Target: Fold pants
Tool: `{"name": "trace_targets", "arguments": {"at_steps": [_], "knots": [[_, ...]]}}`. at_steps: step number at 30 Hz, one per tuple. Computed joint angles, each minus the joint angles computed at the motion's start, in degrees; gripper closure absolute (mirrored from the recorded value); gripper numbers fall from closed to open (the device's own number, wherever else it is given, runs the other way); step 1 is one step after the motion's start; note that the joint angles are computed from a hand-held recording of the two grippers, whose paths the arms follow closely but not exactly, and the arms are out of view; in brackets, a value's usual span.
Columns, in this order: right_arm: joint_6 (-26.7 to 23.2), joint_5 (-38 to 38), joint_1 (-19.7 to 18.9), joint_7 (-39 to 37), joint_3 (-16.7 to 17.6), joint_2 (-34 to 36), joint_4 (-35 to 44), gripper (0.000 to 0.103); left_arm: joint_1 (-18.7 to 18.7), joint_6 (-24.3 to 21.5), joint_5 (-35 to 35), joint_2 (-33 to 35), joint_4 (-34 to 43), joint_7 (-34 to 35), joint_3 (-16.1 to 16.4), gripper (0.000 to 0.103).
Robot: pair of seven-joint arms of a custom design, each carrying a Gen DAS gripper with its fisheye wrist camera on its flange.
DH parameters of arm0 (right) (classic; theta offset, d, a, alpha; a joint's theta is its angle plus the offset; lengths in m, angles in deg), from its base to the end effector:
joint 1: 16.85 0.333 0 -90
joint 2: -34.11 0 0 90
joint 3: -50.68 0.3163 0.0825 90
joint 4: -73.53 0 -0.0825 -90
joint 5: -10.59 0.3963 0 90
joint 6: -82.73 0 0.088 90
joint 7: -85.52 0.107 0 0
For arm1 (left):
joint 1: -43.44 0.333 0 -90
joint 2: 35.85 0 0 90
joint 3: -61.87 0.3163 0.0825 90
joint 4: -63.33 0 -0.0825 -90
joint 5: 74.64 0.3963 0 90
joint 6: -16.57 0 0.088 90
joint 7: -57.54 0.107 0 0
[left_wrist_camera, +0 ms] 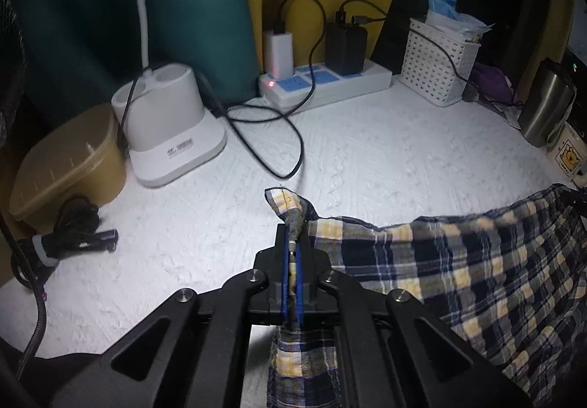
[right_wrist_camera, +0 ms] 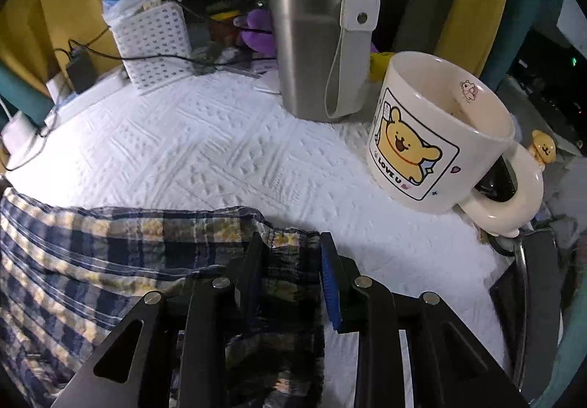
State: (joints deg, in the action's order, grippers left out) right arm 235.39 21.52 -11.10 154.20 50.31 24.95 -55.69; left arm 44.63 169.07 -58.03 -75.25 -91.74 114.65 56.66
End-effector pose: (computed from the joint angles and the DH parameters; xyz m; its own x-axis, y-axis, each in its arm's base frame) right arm 0.5451 0.0457 0.4881 0.3055 -0.9515 0.0369 -0.7895 -0.2748 -0.5488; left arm 0.3889 -0.0370 0.4970 0.2749 -0.9608 0.0359 -0.7397 -0.2352 -0.6305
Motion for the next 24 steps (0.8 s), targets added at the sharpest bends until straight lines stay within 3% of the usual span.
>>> {"name": "trace_targets", "arguments": {"at_steps": [4, 6, 8, 9, 12, 14, 18, 24], "knots": [[2.7, -8.7, -1.7, 6.7, 2.0, 0.1, -0.8, 0.073, -0.5, -1.2, -0.7, 0.1, -0.7, 0.1, 0.2, 0.101], [2.6, -11.6, -2.1, 9.8, 2.3, 0.6, -0.3, 0.067, -0.9, -3.1, -1.5, 0.5, -0.3, 0.4, 0.4, 0.098], [2.8, -16.2, -3.0, 14.2, 2.8, 1.2, 0.3, 0.036, -0.4, -4.1, -1.2, 0.0, -0.2, -0.2, -0.1, 0.095], [2.9, -17.8, -3.3, 16.0, 2.8, 1.3, 0.5, 0.031, -0.2, -4.6, -1.1, -0.6, -0.3, -0.4, -0.1, 0.095], [1.9, -13.4, -2.3, 13.4, 0.8, 0.7, 0.6, 0.029, 2.1, -6.0, 1.3, -3.3, -1.1, -2.7, -1.6, 0.076], [2.4, -12.8, -2.3, 12.5, 0.5, -0.6, -0.4, 0.029, 2.3, -6.4, 1.5, -5.4, -2.0, -3.1, -0.8, 0.065], [3.6, -11.1, -2.3, 10.2, 0.5, -4.5, -3.0, 0.029, 2.4, -8.5, 2.3, -10.4, -3.7, -3.5, -0.6, 0.06], [3.0, -8.0, -2.5, 6.8, 0.2, -11.6, -7.3, 0.028, -1.1, -11.3, 0.6, -18.1, -6.5, -2.9, -0.2, 0.054]]}}
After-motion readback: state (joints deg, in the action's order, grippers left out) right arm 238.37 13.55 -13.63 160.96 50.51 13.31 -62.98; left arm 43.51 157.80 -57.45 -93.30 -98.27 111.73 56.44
